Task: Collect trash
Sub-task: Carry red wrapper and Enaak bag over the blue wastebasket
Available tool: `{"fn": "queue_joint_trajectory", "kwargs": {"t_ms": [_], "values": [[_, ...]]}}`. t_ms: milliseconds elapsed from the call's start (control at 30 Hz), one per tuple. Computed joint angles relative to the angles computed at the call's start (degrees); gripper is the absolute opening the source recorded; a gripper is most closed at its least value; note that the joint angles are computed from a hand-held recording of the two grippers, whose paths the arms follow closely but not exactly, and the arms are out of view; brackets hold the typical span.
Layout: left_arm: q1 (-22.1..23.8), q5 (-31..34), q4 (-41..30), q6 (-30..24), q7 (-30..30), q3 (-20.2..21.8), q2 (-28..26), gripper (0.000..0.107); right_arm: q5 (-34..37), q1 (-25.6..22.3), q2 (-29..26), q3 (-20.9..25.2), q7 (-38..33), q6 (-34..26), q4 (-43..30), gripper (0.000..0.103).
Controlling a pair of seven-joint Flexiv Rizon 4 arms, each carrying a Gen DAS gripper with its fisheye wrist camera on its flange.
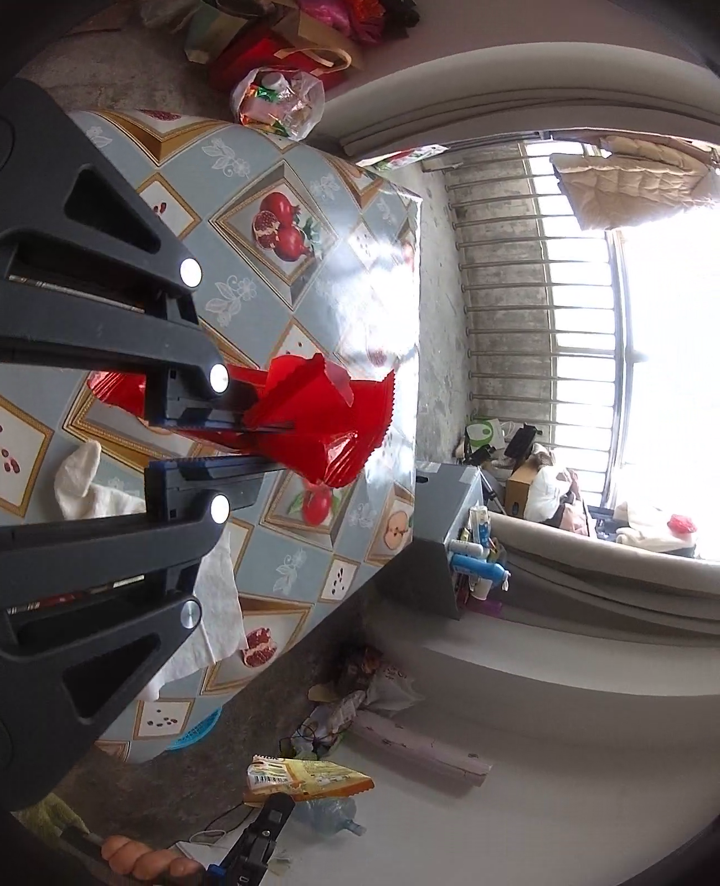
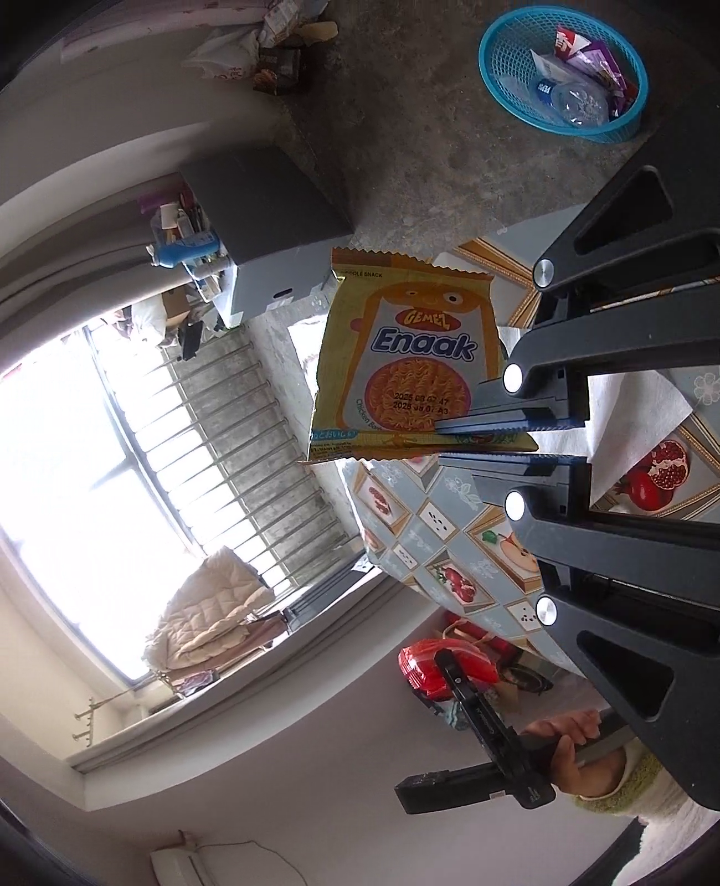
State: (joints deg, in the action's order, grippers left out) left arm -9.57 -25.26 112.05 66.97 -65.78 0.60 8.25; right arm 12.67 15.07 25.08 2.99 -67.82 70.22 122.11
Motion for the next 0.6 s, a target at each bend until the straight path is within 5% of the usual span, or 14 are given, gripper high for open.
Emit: {"fn": "queue_joint_trajectory", "kwargs": {"t_ms": [600], "values": [[-10.31,-8.01,-9.96,-6.43,7.25,-8.29,-7.88,0.005,-4.65,-11.82,12.72,-1.69,10.41,1.85,10.59,0.006]]}}
